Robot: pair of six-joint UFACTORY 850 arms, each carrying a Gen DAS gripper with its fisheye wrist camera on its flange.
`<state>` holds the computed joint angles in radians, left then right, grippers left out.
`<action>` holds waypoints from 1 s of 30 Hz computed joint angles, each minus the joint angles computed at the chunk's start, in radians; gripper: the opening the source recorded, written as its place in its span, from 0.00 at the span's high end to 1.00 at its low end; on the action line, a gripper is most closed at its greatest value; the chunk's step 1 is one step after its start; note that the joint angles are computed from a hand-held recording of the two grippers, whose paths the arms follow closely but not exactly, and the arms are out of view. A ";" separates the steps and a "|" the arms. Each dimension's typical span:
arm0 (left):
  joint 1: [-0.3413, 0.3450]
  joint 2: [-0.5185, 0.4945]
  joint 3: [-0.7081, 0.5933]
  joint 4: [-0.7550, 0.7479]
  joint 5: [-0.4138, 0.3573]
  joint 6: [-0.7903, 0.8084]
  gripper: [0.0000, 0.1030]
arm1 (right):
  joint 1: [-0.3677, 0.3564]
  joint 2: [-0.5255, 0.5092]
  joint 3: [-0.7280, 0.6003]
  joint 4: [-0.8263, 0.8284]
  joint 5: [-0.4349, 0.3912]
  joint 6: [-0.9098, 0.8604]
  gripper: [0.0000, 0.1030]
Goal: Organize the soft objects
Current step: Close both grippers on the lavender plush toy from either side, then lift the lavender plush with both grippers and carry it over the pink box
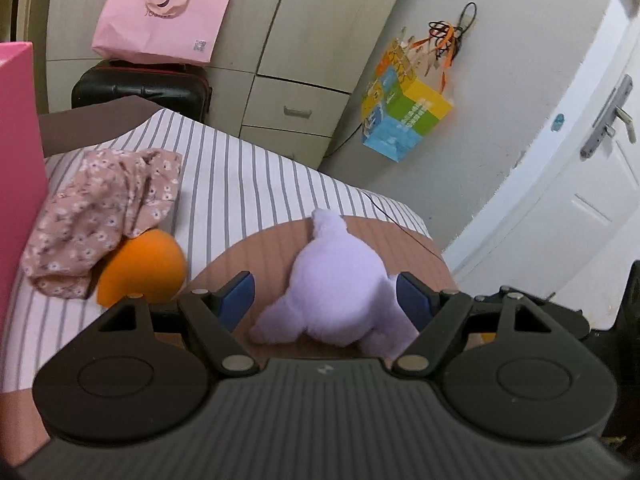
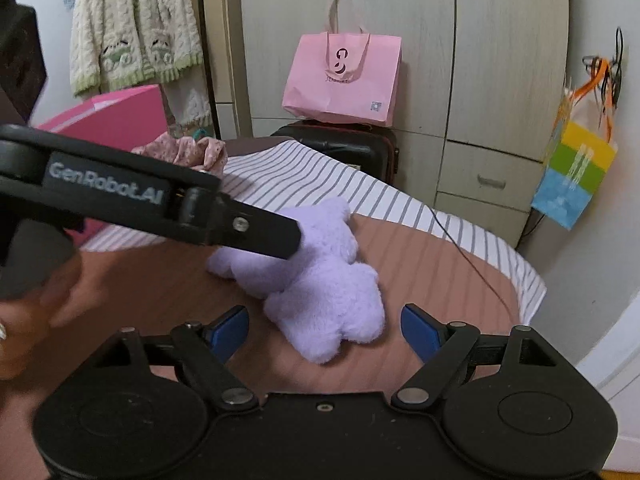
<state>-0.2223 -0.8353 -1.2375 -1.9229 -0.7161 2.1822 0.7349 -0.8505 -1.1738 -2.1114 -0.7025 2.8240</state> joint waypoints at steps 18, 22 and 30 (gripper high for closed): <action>-0.005 -0.011 -0.004 0.081 -0.006 -0.003 0.51 | 0.019 -0.020 -0.019 0.040 -0.041 0.048 0.49; -0.003 0.026 0.055 0.017 -0.014 0.096 0.52 | 0.033 -0.013 -0.009 0.041 -0.050 0.087 0.50; 0.023 0.103 0.154 -0.004 -0.026 0.185 0.52 | 0.076 0.013 0.013 0.070 -0.058 0.115 0.50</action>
